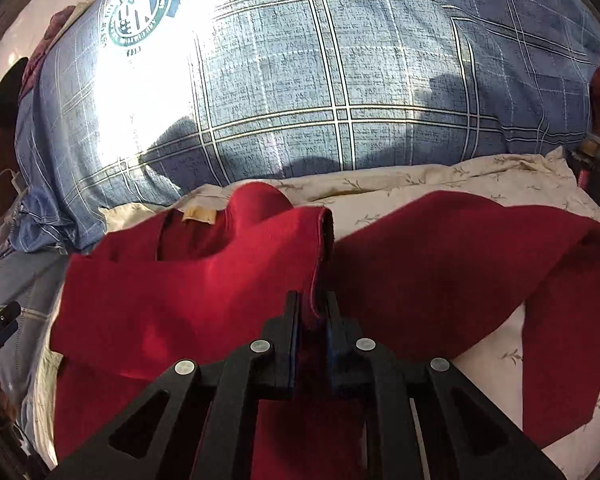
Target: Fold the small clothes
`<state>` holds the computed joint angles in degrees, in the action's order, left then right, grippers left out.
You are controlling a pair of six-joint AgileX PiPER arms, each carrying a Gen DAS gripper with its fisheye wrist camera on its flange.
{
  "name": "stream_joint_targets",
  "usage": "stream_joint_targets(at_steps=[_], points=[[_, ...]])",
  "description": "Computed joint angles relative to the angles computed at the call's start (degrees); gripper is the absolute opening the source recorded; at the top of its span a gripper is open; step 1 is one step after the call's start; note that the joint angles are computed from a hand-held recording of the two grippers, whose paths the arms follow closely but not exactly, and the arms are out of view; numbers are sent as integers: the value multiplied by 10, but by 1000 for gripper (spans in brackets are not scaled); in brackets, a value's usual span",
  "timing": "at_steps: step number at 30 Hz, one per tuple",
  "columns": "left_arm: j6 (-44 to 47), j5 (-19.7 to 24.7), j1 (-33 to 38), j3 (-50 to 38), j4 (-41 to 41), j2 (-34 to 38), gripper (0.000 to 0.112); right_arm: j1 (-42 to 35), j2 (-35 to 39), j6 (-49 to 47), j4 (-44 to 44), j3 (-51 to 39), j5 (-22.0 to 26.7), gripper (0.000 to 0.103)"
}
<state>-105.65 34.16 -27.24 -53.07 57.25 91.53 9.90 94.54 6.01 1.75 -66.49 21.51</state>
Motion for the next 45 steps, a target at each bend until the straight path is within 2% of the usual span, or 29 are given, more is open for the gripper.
stream_joint_targets(at_steps=[1, 2, 3, 5, 9, 11, 12, 14, 15, 18, 21, 24, 25, 27, 28, 29, 33, 37, 40, 42, 44, 45], points=[[22, -10, 4, -13, -10, 13, 72, -6, -10, -25, 28, 10, -8, 24], [51, -19, 7, -29, -23, 30, 72, -13, -26, -58, 68, 25, -24, 39], [78, -27, 12, -48, -37, 51, 72, -18, -37, -75, 86, 35, -34, 48], [121, -42, 28, -79, -69, 85, 72, -22, -57, -73, 76, 45, -40, 48], [251, -93, 69, -140, -183, 161, 69, -40, -48, -143, 134, 28, -13, 48], [327, -115, 88, -161, -253, 191, 46, -44, -31, -152, 140, 15, -4, 48], [340, -124, 94, -163, -262, 197, 42, -44, -29, -158, 148, 15, -3, 48], [338, -126, 98, -163, -242, 193, 12, -49, -17, -179, 170, 8, 3, 48], [333, -114, 100, -162, -226, 183, 7, -56, -15, -199, 193, 6, 8, 48], [352, -141, 132, -124, -237, 151, 7, -78, -31, -229, 226, 20, -4, 50], [377, -155, 145, -114, -271, 161, 7, -108, -35, -234, 242, 32, -3, 55], [308, -146, 128, -117, -200, 168, 8, -123, -31, -271, 281, 38, 14, 55], [302, -151, 128, -113, -201, 166, 11, -119, -34, -284, 292, 43, 12, 55], [328, -149, 136, -110, -248, 154, 26, -98, -37, -290, 281, 40, 5, 55], [323, -145, 137, -106, -250, 144, 39, -79, -32, -269, 250, 30, -1, 55], [300, -138, 135, -98, -231, 130, 46, -68, -27, -253, 226, 22, -3, 55], [229, -95, 105, -92, -151, 97, 47, -46, 51, -215, 197, -80, 25, 55], [244, -73, 82, -103, -144, 94, 47, -66, 126, -221, 241, -194, 98, 56], [226, -47, 59, -122, -109, 111, 48, -64, 155, -247, 255, -232, 138, 58], [223, -32, 51, -139, -103, 129, 49, -57, 182, -265, 263, -254, 154, 65], [238, -19, 46, -159, -122, 150, 49, -47, 210, -249, 249, -279, 164, 65], [242, -13, 46, -168, -125, 158, 49, -43, 226, -242, 243, -294, 173, 60]])
